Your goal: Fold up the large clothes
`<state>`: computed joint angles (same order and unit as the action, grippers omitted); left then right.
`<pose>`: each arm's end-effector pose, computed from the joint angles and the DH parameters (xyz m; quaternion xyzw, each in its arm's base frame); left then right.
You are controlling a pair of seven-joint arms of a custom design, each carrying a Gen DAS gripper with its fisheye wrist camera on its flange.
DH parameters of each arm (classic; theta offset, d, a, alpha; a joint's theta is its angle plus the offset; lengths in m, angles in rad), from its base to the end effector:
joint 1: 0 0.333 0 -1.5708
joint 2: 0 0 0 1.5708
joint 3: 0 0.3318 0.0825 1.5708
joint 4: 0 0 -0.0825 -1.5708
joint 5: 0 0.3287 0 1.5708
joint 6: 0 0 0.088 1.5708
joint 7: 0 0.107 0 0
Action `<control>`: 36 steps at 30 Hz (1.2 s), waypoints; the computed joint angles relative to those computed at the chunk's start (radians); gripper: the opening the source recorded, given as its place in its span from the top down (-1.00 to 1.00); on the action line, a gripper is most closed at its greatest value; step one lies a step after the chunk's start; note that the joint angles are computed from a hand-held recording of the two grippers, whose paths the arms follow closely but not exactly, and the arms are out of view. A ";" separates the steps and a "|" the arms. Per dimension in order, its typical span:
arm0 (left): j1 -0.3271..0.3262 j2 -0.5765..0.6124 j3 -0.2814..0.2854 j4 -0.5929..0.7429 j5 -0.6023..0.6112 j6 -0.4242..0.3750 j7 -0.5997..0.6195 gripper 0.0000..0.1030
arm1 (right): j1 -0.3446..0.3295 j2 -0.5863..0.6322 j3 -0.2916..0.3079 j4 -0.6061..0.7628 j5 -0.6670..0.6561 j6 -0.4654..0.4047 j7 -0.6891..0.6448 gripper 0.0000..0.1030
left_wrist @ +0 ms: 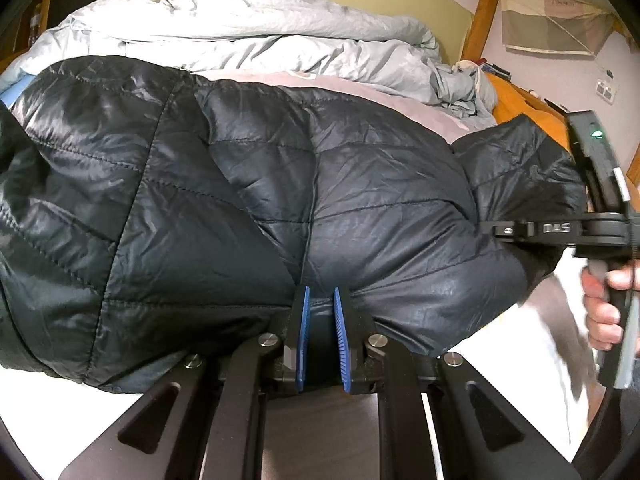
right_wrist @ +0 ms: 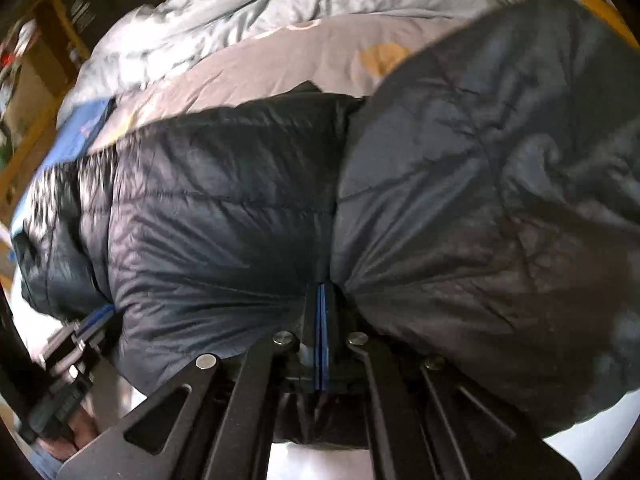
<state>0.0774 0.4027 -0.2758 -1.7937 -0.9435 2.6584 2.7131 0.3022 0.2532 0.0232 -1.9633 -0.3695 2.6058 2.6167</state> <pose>0.6348 -0.0809 0.4201 -0.4556 0.7976 -0.3872 0.0795 0.5629 0.1969 0.4350 -0.5218 0.8229 -0.1382 0.1776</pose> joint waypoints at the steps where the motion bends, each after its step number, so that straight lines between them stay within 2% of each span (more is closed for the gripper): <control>1: 0.000 0.001 0.000 0.002 0.000 0.000 -0.003 0.69 | 0.013 -0.018 -0.001 -0.004 -0.013 -0.022 0.017 1.00; 4: -0.005 0.008 0.000 0.011 0.007 0.002 -0.014 0.69 | 0.042 -0.093 0.013 -0.064 -0.062 -0.012 0.061 1.00; 7: 0.001 0.007 -0.007 0.007 0.000 0.000 -0.002 0.69 | 0.046 -0.087 0.029 -0.089 -0.071 -0.029 0.056 1.00; 10: 0.001 0.005 -0.007 0.005 -0.004 0.002 0.008 0.69 | 0.032 -0.072 0.010 -0.146 -0.100 0.103 0.111 1.00; 12: -0.001 0.005 -0.006 0.004 -0.004 0.006 0.005 0.69 | 0.030 -0.097 0.011 -0.164 -0.086 0.118 0.135 1.00; 14: -0.001 0.006 -0.005 0.006 -0.004 0.003 0.002 0.69 | 0.040 -0.138 0.000 -0.202 -0.154 0.148 0.206 1.00; 15: 0.000 0.006 -0.006 0.005 -0.005 0.002 0.004 0.69 | 0.045 -0.161 -0.005 -0.223 -0.203 0.161 0.256 0.91; 17: 0.000 0.005 -0.006 0.004 -0.006 0.003 0.005 0.69 | 0.042 -0.215 -0.014 -0.275 -0.348 0.197 0.437 0.66; 18: 0.000 0.005 -0.005 0.005 -0.006 0.003 0.005 0.69 | 0.031 -0.244 -0.011 -0.300 -0.410 0.206 0.529 0.41; 19: 0.001 0.005 -0.006 0.004 -0.008 0.003 0.007 0.69 | 0.018 -0.271 -0.002 -0.320 -0.452 0.201 0.604 0.27; 23: 0.004 0.007 -0.006 0.006 -0.013 -0.002 0.009 0.69 | -0.055 -0.368 0.043 -0.391 -0.547 0.165 0.784 0.13; 25: 0.004 0.007 -0.005 0.007 -0.013 -0.003 0.009 0.69 | -0.092 -0.383 0.066 -0.394 -0.606 0.129 0.888 -0.31; 27: 0.002 0.007 -0.004 0.006 -0.012 0.000 0.010 0.69 | -0.106 -0.442 0.068 -0.450 -0.667 0.076 1.017 -0.62; 28: 0.003 0.008 -0.004 0.007 -0.011 0.000 0.011 0.69 | -0.133 -0.444 0.091 -0.457 -0.682 0.058 1.073 -0.65; 29: 0.003 0.008 -0.004 0.008 -0.011 -0.002 0.010 0.69 | -0.150 -0.433 0.089 -0.464 -0.720 0.077 1.134 -0.66; 30: 0.004 0.008 -0.004 0.008 -0.011 -0.002 0.010 0.69 | -0.173 -0.416 0.076 -0.470 -0.801 0.142 1.212 -0.66; 31: 0.004 0.008 -0.005 0.009 -0.013 -0.004 0.010 0.69 | -0.198 -0.399 0.066 -0.470 -0.908 0.202 1.322 -0.66; 32: 0.005 0.009 -0.006 0.009 -0.015 -0.005 0.011 0.69 | -0.217 -0.387 0.063 -0.461 -1.063 0.230 1.498 -0.66; 33: 0.004 0.008 -0.005 0.009 -0.015 -0.004 0.010 0.69 | -0.220 -0.384 0.059 -0.449 -1.202 0.226 1.645 -0.67; 34: 0.003 0.007 -0.005 0.006 -0.016 0.001 0.010 0.69 | -0.212 -0.382 0.047 -0.438 -1.289 0.216 1.721 -0.63; 35: 0.001 0.000 -0.006 -0.003 -0.018 0.014 0.016 0.69 | -0.215 -0.385 0.046 -0.437 -1.308 0.210 1.728 -0.59; 36: 0.000 -0.005 -0.009 -0.010 -0.024 0.023 0.026 0.69 | -0.193 -0.374 0.027 -0.428 -1.258 0.192 1.665 -0.42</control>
